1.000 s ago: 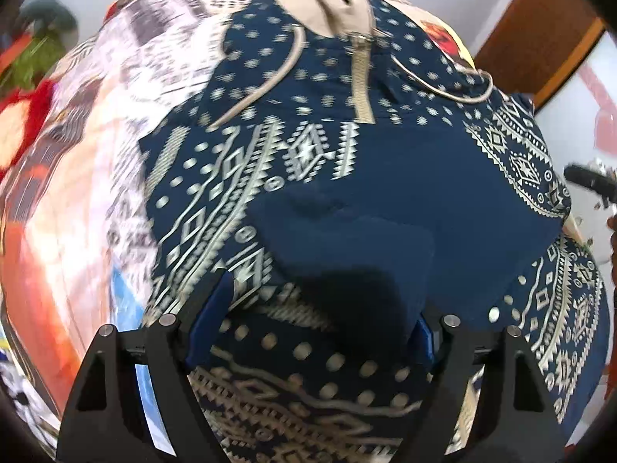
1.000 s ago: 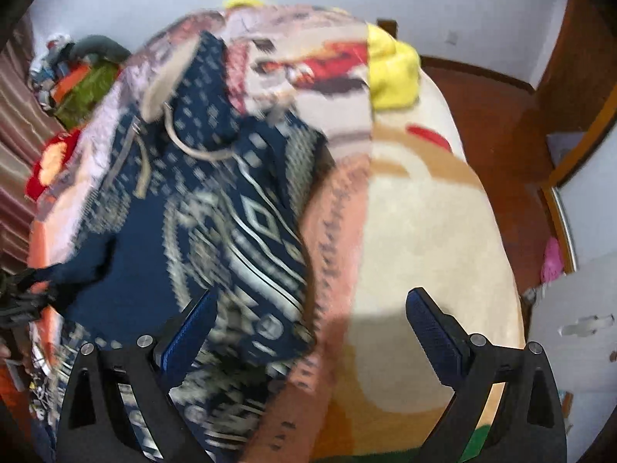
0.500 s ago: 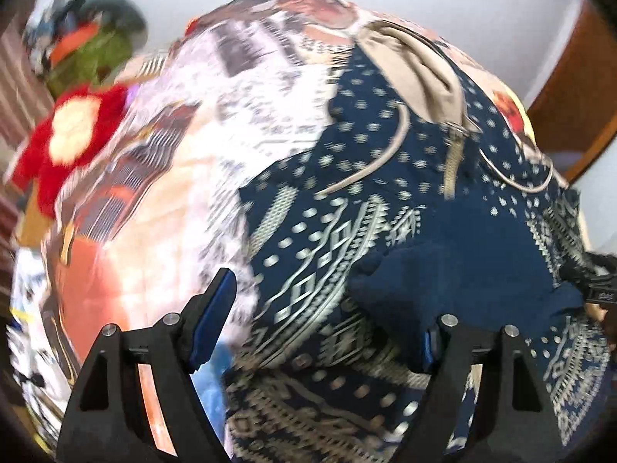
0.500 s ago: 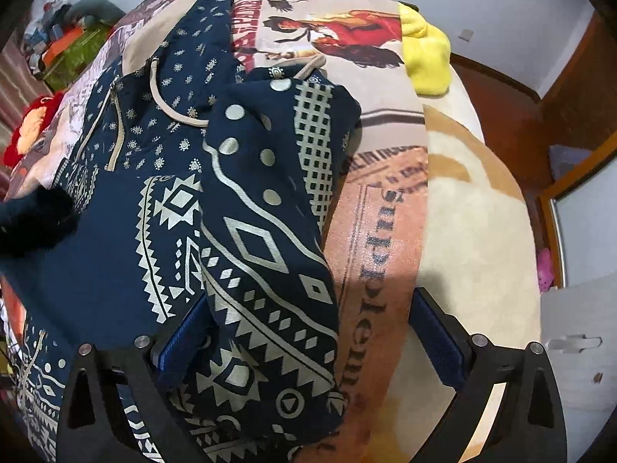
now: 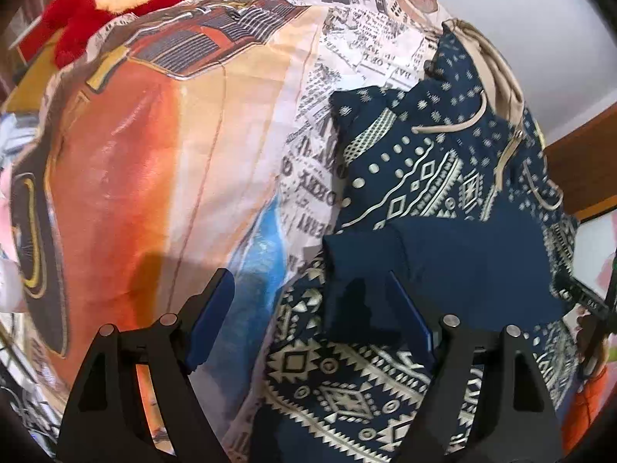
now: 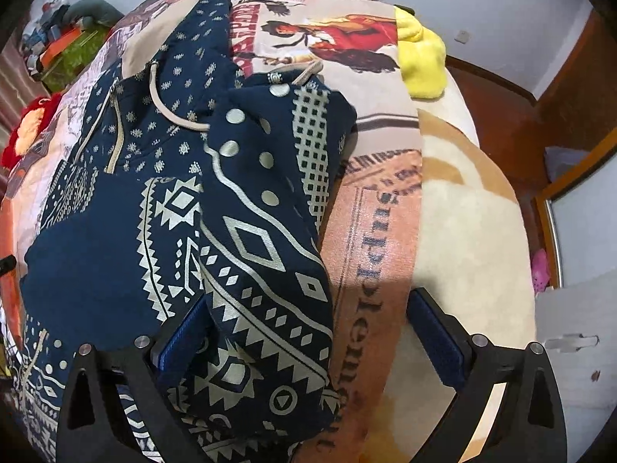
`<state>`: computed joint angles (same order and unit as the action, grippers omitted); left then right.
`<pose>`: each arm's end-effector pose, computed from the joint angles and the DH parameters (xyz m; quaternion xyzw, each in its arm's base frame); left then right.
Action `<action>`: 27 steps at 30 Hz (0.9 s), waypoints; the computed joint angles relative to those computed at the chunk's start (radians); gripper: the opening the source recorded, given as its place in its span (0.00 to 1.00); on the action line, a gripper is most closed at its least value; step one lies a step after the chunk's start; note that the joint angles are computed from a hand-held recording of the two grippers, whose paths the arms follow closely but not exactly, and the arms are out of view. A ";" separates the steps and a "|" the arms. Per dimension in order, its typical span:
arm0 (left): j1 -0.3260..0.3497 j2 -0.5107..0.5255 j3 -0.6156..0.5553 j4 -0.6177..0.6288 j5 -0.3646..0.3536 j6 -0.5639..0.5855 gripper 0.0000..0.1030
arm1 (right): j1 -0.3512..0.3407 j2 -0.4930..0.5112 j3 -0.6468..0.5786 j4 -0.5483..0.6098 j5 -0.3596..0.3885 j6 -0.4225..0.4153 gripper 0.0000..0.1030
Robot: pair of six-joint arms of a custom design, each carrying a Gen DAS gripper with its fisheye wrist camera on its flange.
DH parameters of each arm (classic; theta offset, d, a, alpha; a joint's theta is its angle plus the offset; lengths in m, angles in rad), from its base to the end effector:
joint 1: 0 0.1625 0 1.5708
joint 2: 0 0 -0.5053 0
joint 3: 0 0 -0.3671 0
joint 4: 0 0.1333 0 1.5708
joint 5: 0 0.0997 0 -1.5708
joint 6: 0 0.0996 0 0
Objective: Fold large clothes
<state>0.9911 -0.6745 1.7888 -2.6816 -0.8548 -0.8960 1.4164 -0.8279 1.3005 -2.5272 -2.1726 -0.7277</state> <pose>-0.1931 -0.6576 0.0731 -0.1469 0.9250 -0.2345 0.2604 -0.0463 -0.7975 0.3413 0.1941 -0.9095 0.0841 0.3579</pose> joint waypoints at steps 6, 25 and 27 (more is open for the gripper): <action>0.007 0.063 -0.073 0.002 -0.021 0.081 0.55 | 0.015 -0.028 -0.017 0.028 0.068 0.051 0.96; -0.042 0.101 -0.196 0.221 0.256 0.112 0.03 | 0.016 0.079 -0.049 -0.391 -0.093 -0.233 0.95; -0.021 0.106 -0.194 0.245 0.196 0.092 0.03 | 0.007 0.068 -0.062 -0.318 -0.078 -0.167 0.95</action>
<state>0.9704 -0.5689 1.5952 -2.4369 -0.6587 -0.8040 1.4236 -0.7604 1.2389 -2.8455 -2.2509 -0.8945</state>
